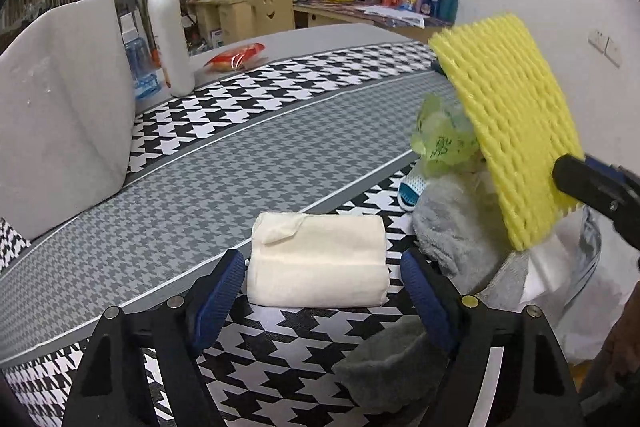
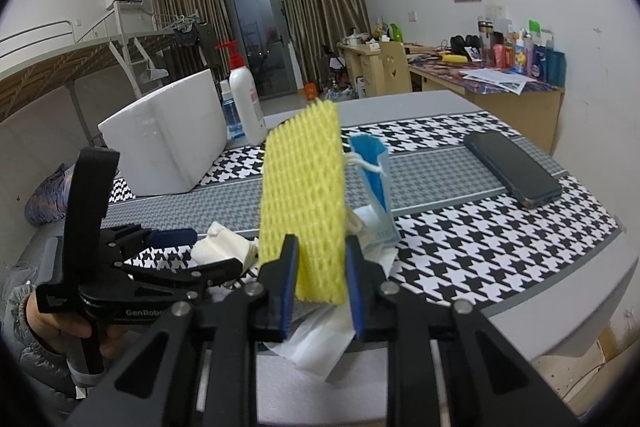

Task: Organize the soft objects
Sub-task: 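Close the left tool on the cream towel while the right tool holds the sponge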

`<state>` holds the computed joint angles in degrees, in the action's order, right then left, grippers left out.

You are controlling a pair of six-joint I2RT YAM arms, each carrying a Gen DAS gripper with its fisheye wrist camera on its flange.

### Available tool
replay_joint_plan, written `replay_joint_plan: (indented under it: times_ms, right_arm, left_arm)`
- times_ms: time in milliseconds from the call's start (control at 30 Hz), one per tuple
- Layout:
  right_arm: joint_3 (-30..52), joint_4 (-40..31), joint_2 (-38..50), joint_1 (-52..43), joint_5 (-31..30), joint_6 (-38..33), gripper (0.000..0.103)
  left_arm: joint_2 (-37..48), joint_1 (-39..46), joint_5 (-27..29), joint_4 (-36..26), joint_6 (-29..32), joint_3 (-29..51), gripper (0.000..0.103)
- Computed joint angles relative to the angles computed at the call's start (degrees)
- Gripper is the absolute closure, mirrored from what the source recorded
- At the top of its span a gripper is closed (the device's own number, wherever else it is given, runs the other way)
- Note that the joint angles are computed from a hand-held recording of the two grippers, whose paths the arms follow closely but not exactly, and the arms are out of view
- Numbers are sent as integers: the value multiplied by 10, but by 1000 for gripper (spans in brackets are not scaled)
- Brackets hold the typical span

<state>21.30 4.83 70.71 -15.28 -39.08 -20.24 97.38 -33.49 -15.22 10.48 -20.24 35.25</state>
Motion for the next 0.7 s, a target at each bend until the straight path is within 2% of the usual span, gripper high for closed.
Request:
replay_joint_plan:
  times_ms: [200,267,633,700]
  right_arm:
    - [-3,3,-1,0,-2,0,77]
    - [-4,5,0,-4,-5,0,77]
    - [-4,3,0,-22,-24,-3,77]
    - [-1,0,0,-26,-31,-2,82]
  left_arm:
    - [19,-3,-5,-30,0,24,24]
    - [19,-3,-6,-29,4,24,29]
    - [5,4,1,-20,3,9,35]
    - [1,7,8,-16,2,4,35]
